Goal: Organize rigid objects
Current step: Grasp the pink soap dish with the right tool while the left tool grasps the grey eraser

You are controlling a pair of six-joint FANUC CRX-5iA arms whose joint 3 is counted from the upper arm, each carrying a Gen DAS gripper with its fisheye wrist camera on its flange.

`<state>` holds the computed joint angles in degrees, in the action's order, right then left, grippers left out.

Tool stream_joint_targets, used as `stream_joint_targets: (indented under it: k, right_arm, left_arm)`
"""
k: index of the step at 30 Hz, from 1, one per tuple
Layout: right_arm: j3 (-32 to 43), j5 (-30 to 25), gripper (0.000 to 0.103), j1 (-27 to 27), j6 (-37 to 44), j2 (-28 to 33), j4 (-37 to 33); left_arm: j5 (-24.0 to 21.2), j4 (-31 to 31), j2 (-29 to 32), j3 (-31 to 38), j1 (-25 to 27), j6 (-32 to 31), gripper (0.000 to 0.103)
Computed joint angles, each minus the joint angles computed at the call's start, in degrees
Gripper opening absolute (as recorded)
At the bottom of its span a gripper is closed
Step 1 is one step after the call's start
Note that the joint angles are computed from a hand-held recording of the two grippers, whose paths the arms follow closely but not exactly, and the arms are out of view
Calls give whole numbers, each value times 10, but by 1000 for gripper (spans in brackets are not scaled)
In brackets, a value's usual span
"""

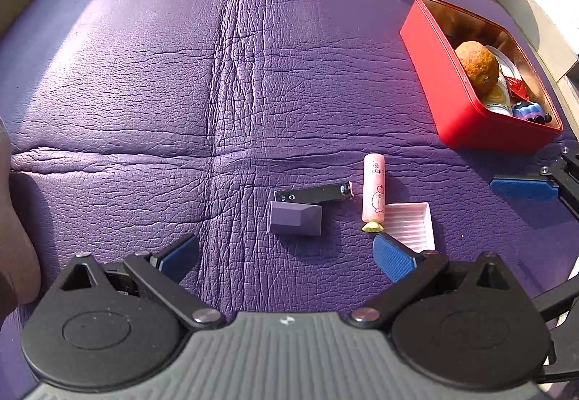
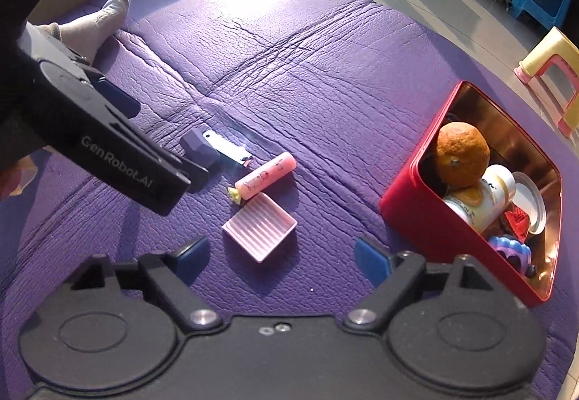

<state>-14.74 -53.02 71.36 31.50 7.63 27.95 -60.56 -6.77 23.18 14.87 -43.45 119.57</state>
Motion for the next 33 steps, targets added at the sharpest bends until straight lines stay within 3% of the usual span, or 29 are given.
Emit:
stream_joint_targets:
  k: [14, 18, 23, 29, 30, 33]
  right_arm:
    - [10, 51, 73, -30, 130, 23, -44]
    - [3, 60, 63, -27, 134, 22, -46]
    - [7, 64, 53, -28, 137, 22, -60]
    - [6, 57, 45, -18, 103, 25, -44]
    - [6, 55, 45, -17, 89, 25, -41]
    - [5, 44, 44, -13, 46, 25, -31]
  left_arm:
    - [31, -8, 13, -12, 7, -44, 102]
    - [34, 8, 14, -15, 12, -55, 86]
    - [29, 0, 16, -9, 8, -52, 74]
    - [32, 4, 17, -4, 8, -58, 45]
    - [32, 4, 18, -3, 8, -59, 36]
    - [26, 7, 19, 3, 7, -62, 36]
